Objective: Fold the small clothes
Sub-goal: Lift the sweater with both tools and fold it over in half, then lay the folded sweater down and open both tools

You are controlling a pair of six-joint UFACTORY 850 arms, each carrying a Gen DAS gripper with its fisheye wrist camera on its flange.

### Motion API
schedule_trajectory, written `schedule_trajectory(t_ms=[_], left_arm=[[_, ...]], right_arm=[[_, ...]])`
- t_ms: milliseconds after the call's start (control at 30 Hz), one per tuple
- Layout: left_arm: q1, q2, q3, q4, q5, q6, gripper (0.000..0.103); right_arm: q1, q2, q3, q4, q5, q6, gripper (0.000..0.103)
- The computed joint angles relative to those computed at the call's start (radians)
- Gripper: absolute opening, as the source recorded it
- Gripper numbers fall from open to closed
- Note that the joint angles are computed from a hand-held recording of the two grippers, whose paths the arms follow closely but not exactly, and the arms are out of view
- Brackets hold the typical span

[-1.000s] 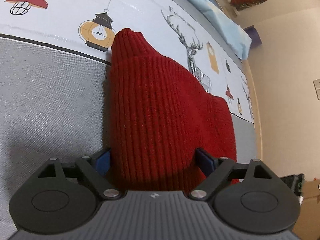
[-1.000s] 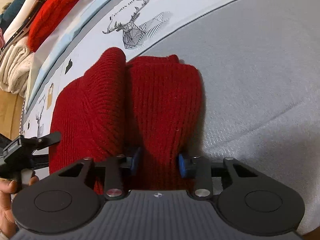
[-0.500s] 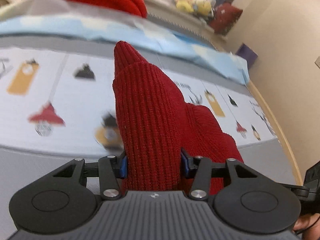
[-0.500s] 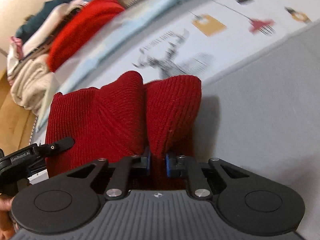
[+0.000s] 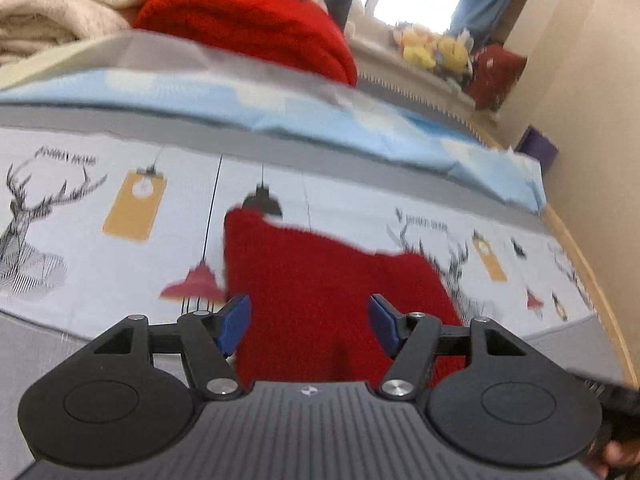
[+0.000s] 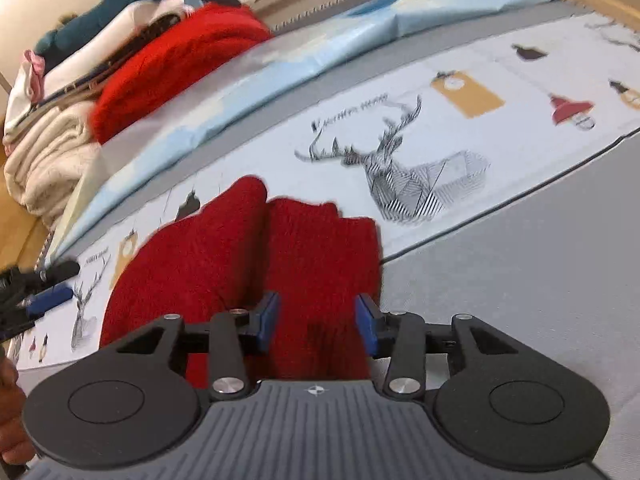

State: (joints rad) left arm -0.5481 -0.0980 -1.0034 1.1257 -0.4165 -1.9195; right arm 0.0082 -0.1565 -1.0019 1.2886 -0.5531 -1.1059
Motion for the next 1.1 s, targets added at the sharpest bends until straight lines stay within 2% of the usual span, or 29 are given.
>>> schedule_trajectory(t_ms=[67, 167, 200, 233, 300, 367, 433, 500, 533, 567, 600, 667, 833, 1100], left_arm=[[0.000, 0.006, 0.008, -0.091, 0.001, 0.089, 0.070], [-0.003, 0.021, 0.026, -0.188, 0.006, 0.187, 0.070], [-0.008, 0.026, 0.033, -0.201, 0.006, 0.196, 0.070], [-0.016, 0.032, 0.043, -0.220, 0.006, 0.211, 0.070], [-0.025, 0.038, 0.048, -0.266, 0.011, 0.255, 0.070], [-0.036, 0.043, 0.052, -0.304, 0.014, 0.298, 0.070], [-0.049, 0.046, 0.055, -0.349, 0.015, 0.360, 0.071], [-0.055, 0.032, 0.046, -0.447, -0.003, 0.486, 0.071], [-0.058, 0.015, 0.040, -0.514, -0.025, 0.570, 0.080], [-0.058, 0.002, 0.039, -0.567, -0.039, 0.630, 0.085], [-0.056, -0.004, 0.041, -0.601, -0.041, 0.662, 0.085], [-0.060, 0.009, 0.053, -0.583, -0.040, 0.633, 0.084], [-0.092, 0.063, 0.074, -0.512, -0.086, 0.546, 0.080], [-0.113, 0.009, 0.048, -0.607, -0.177, 0.671, 0.080]], right_arm=[[-0.018, 0.007, 0.007, 0.034, -0.059, -0.048, 0.045], [-0.044, -0.026, -0.015, -0.006, -0.240, -0.039, 0.051], [-0.039, -0.032, -0.020, -0.039, -0.262, -0.020, 0.051], [-0.025, -0.033, -0.022, -0.091, -0.245, 0.001, 0.050], [-0.005, -0.033, -0.020, -0.173, -0.219, 0.021, 0.025], [-0.010, -0.005, 0.005, -0.108, -0.223, -0.037, 0.018], [-0.027, 0.028, 0.031, -0.035, -0.252, -0.107, 0.017], [-0.045, 0.043, 0.041, -0.023, -0.267, -0.108, 0.017], [-0.045, 0.041, 0.036, -0.064, -0.254, -0.073, 0.017], [-0.036, 0.035, 0.028, -0.129, -0.220, -0.024, 0.017], [-0.021, 0.023, 0.019, -0.209, -0.184, 0.036, 0.017], [-0.011, 0.007, 0.010, -0.278, -0.186, 0.096, 0.018], [-0.011, 0.043, 0.035, -0.240, -0.161, 0.065, 0.028], [-0.025, 0.056, 0.046, -0.252, -0.174, 0.077, 0.031]])
